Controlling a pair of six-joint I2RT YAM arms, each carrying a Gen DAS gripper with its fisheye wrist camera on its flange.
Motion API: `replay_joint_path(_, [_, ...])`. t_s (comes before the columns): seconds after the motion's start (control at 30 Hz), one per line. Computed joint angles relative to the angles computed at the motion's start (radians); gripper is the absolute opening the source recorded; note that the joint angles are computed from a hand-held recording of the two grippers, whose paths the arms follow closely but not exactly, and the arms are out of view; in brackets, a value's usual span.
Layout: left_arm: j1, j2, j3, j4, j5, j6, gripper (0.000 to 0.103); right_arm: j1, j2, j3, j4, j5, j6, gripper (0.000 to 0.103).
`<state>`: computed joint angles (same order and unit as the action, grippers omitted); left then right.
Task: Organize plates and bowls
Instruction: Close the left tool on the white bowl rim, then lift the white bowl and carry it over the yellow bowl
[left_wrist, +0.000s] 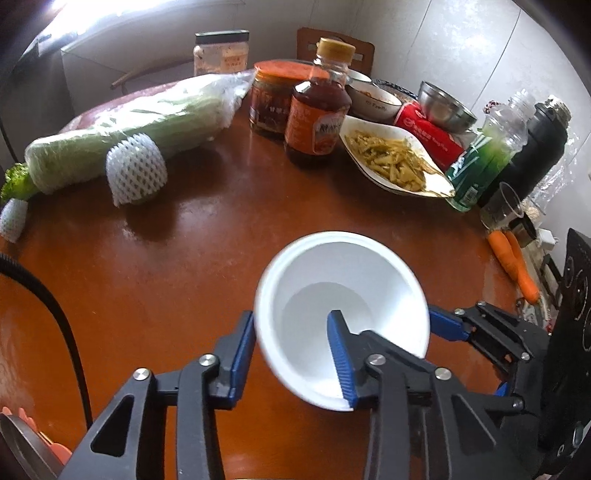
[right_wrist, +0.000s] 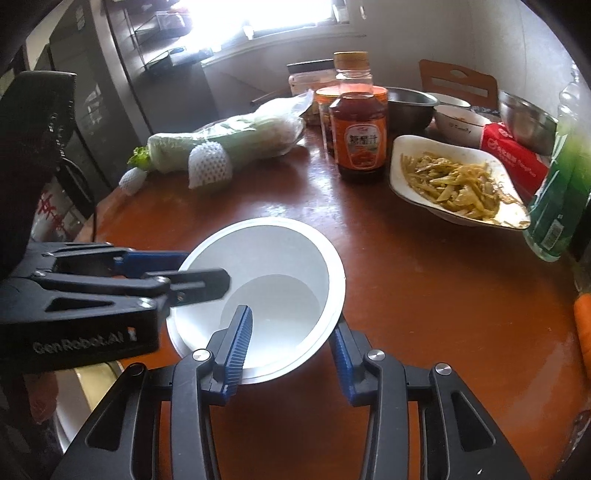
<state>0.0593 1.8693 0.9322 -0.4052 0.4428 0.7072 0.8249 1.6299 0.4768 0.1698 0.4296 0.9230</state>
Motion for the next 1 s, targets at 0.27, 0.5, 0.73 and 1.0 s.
replay_joint_path(0.27, [0.032,-0.008,0.009,-0.03,0.032,0.017,0.039,0.025,0.008,0.045,-0.061,0.018,0.026,0.04])
replay_joint_path(0.5, [0.089,-0.049,0.017,-0.061,0.079,0.054,0.039,0.061,-0.014,0.096,-0.136,0.062,0.031,0.04])
replay_joint_path(0.73, [0.151,-0.098,0.022,-0.101,0.124,0.101,0.039,0.111,-0.027,0.167,-0.225,0.112,0.039,0.04])
replay_joint_path(1.0, [0.236,-0.139,0.037,-0.172,0.177,0.175,0.039,0.18,-0.026,0.255,-0.328,0.178,0.062,0.04])
